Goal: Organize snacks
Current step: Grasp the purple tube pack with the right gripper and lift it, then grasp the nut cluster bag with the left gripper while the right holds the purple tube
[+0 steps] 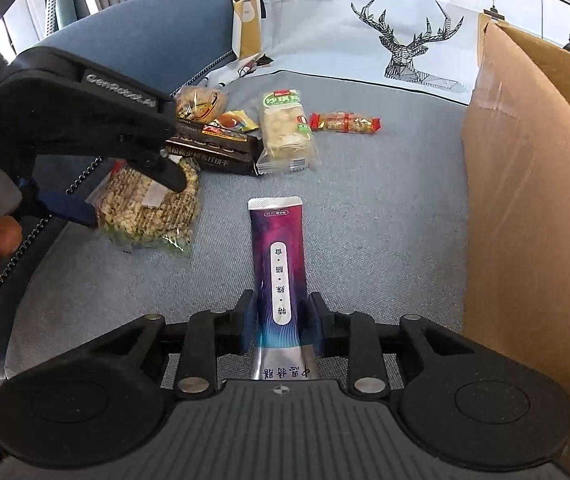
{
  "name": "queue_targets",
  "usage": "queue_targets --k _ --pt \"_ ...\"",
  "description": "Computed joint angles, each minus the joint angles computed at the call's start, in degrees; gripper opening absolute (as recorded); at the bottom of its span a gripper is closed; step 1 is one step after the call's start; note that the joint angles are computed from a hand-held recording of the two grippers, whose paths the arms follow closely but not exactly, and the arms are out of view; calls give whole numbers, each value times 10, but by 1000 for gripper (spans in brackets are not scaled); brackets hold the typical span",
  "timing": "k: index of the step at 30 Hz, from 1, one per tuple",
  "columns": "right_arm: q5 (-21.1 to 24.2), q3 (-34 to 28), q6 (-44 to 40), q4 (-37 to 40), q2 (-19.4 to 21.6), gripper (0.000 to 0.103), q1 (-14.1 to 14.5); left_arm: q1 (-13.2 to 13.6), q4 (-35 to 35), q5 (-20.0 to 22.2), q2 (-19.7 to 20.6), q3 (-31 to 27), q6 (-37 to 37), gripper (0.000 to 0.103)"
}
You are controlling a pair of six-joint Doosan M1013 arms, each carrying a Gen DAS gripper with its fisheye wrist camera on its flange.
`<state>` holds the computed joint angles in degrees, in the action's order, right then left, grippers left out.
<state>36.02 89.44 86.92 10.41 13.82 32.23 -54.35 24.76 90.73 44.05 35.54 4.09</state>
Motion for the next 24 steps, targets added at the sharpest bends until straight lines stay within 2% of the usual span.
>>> queue_targets --k 2,6,10,13,16,20,24 --pt "2 -1 -6 1 1 31 0 1 -1 17 10 -15 14 96" --pt "-4 0 -16 -3 1 24 1 2 1 30 18 -25 24 96" --pt "-18 3 -6 -18 -3 23 3 1 4 38 21 -30 40 95" --pt "-19 4 4 -26 -4 24 3 0 11 56 30 -46 58 86" --pt "-15 3 9 -30 -3 24 2 -2 15 46 26 -40 63 77" --pt "-10 2 7 -29 -1 24 2 -4 26 54 27 -42 70 75" --pt "-11 3 4 -29 -1 24 2 -7 26 35 14 -22 52 68"
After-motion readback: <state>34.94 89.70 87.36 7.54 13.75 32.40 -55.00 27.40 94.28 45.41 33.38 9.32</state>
